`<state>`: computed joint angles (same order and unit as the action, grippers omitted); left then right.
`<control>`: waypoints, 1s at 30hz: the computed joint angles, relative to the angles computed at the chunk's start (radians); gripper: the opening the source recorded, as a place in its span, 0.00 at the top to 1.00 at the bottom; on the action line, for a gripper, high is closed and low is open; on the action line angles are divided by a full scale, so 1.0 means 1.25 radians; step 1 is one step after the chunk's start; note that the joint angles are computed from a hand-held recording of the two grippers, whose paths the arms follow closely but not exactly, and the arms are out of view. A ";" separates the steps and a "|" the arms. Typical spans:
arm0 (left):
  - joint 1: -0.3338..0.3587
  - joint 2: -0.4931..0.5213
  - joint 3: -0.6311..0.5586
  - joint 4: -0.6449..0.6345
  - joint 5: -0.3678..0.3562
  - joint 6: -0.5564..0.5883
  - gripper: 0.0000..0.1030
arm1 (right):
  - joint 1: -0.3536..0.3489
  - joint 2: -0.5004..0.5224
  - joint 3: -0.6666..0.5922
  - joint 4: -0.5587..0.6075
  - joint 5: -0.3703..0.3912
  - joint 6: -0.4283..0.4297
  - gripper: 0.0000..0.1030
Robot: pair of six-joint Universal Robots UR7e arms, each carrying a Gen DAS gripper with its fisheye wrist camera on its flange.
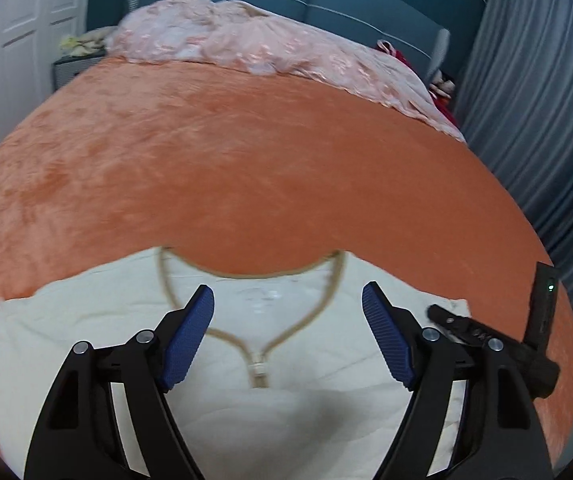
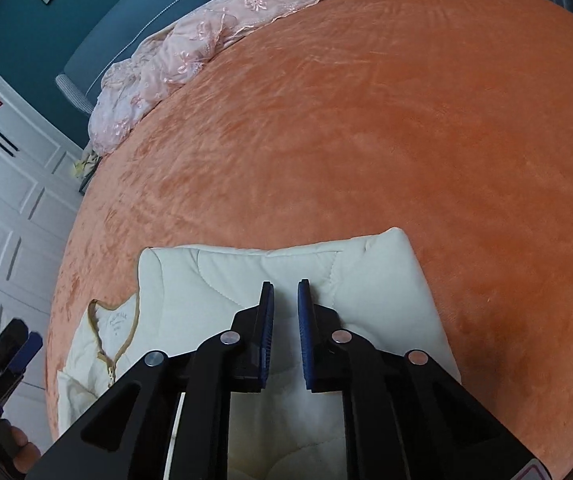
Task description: Fold large clothes
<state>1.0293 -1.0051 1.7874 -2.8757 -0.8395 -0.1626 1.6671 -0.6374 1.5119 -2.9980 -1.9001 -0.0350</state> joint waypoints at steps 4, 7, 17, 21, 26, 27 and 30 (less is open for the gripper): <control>0.011 0.111 -0.103 0.102 -0.008 -0.036 0.45 | -0.003 0.009 0.010 -0.027 -0.002 -0.053 0.92; 0.020 0.169 -0.143 0.171 0.028 -0.052 0.49 | -0.011 0.009 0.026 -0.063 0.015 -0.068 0.94; 0.039 0.211 -0.100 -0.003 0.064 -0.012 0.46 | -0.023 0.024 0.041 -0.154 0.022 -0.065 1.00; 0.025 0.203 -0.092 -0.003 0.114 -0.035 0.47 | -0.015 0.028 0.038 -0.174 -0.006 -0.058 1.00; 0.013 0.067 0.005 -0.020 0.142 -0.020 0.48 | 0.039 0.005 0.062 -0.259 -0.094 -0.114 0.96; 0.014 0.040 0.019 0.005 0.163 -0.007 0.48 | 0.049 -0.007 0.071 -0.256 -0.070 -0.133 0.96; 0.030 -0.019 0.035 0.102 0.184 -0.016 0.49 | 0.090 -0.015 0.045 -0.103 0.009 -0.181 0.96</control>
